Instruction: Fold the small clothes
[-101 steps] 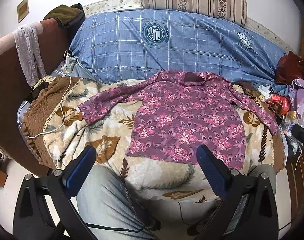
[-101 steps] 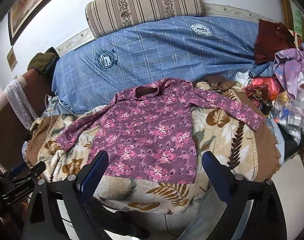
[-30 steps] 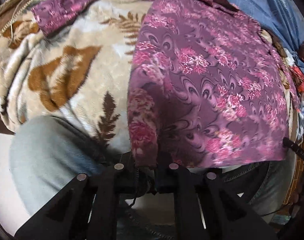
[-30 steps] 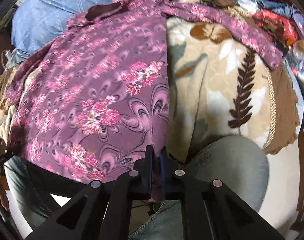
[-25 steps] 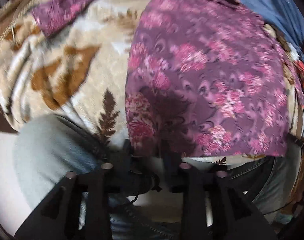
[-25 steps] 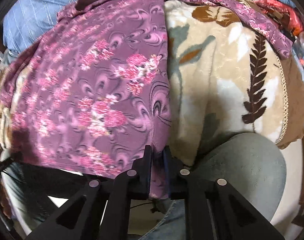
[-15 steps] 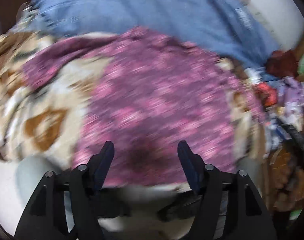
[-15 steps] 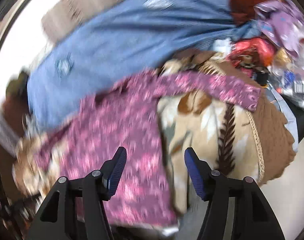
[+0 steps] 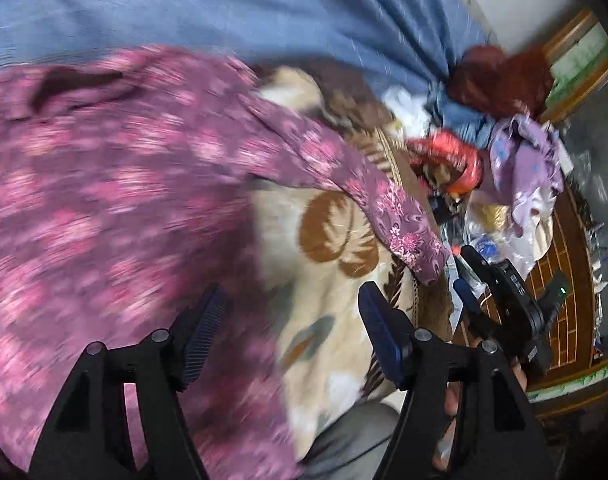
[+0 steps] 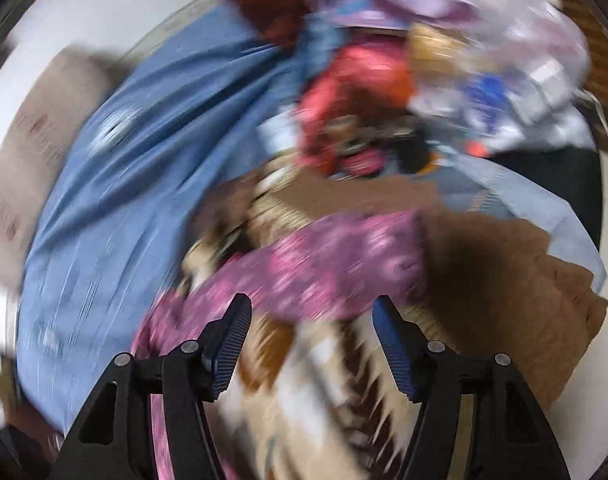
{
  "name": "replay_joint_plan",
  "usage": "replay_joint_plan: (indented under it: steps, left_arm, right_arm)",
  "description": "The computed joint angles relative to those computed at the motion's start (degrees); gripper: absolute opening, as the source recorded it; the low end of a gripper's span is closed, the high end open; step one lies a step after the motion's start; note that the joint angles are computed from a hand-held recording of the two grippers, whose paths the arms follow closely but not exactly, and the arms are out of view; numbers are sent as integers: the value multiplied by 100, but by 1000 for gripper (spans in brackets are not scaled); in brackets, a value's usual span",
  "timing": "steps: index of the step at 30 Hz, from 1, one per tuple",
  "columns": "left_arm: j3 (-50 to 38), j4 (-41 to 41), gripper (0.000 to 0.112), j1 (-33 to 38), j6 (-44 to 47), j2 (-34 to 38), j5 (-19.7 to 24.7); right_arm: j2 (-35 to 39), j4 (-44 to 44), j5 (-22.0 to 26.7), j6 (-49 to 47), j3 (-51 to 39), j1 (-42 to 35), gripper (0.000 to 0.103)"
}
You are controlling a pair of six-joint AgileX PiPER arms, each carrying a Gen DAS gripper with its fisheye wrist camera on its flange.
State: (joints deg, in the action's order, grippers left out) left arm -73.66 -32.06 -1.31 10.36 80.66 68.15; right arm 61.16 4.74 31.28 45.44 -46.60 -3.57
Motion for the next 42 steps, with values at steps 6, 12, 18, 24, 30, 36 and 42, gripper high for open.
replay_joint_plan:
  steps: [6,12,18,24,30,36,42]
  left_arm:
    - [-681,-536,68,-1042,-402,1147,-305]
    - [-1731,-639,68,-1803,-964,2228,-308]
    - [-2005,-976,68,-2126,-1229,2694,-222]
    - [-1685,-1226,68,-2217,-1462,2713,-619]
    - [-1819,-1359,9,-2215,-1739,2875,-575]
    - [-1889,-1408,0,-1724,-1359,1905,-266]
    - [-1542,-1383,0,-1075,-1067,1076,-45]
  right_arm:
    - [150,2209,-339,-2511,690,-1210,53]
    - [763,4595,-6,-4936,786,-1715,15]
    - [286,5875,516,-6220,1112,-2406,5]
    - [494,6883,1185,-7057,1364,-2844,5]
    - [377,7185,1599,-7124,1444,-2889,4]
    - [-99,7579,1891,-7338,1439,-2792,4]
    - [-586,7002,1459,-6668,1104,-2080,4]
